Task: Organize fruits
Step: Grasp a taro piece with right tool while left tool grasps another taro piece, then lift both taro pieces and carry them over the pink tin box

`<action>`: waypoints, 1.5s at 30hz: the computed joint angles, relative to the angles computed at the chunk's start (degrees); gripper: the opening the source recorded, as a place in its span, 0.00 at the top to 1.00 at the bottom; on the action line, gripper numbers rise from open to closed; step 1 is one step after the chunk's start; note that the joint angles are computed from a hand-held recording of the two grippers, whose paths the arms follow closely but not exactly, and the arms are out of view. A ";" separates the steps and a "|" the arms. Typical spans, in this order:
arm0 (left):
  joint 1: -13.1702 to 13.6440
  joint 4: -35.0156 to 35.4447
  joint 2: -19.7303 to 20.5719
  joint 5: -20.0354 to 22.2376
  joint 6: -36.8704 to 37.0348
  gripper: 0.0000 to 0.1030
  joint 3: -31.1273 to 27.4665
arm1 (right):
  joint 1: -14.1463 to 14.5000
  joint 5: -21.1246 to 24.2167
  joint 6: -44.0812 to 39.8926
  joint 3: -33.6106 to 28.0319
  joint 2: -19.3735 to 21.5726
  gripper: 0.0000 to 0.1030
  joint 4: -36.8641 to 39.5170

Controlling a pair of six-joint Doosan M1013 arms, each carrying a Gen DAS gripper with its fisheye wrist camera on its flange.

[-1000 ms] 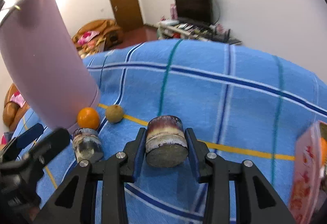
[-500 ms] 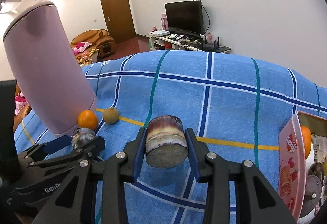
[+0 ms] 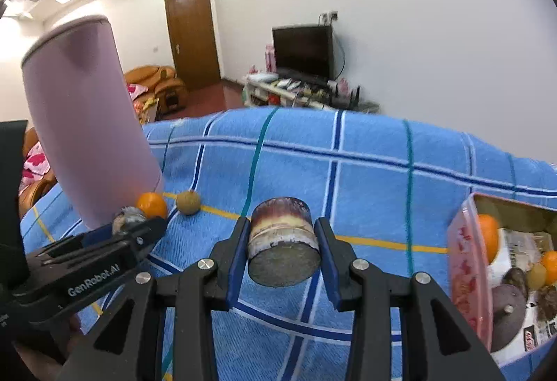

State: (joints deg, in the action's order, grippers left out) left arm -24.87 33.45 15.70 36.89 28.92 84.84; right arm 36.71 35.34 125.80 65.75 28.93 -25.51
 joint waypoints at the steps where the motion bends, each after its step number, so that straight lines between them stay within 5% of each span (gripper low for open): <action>1: -0.61 2.83 -0.34 0.11 -1.77 0.46 0.46 | 0.31 -0.80 2.31 0.77 -0.45 0.61 -2.90; 6: -3.45 17.27 -1.24 2.93 -10.53 0.46 1.87 | 1.98 -2.09 12.72 3.40 -1.88 0.61 -17.31; 12: -4.41 23.46 -1.88 4.72 -13.18 0.46 2.66 | 2.76 -1.93 18.00 4.97 -2.76 0.61 -24.42; 45: -9.51 28.36 -2.99 8.91 -15.57 0.46 3.85 | 2.71 -1.41 23.99 11.80 -7.55 0.61 -29.92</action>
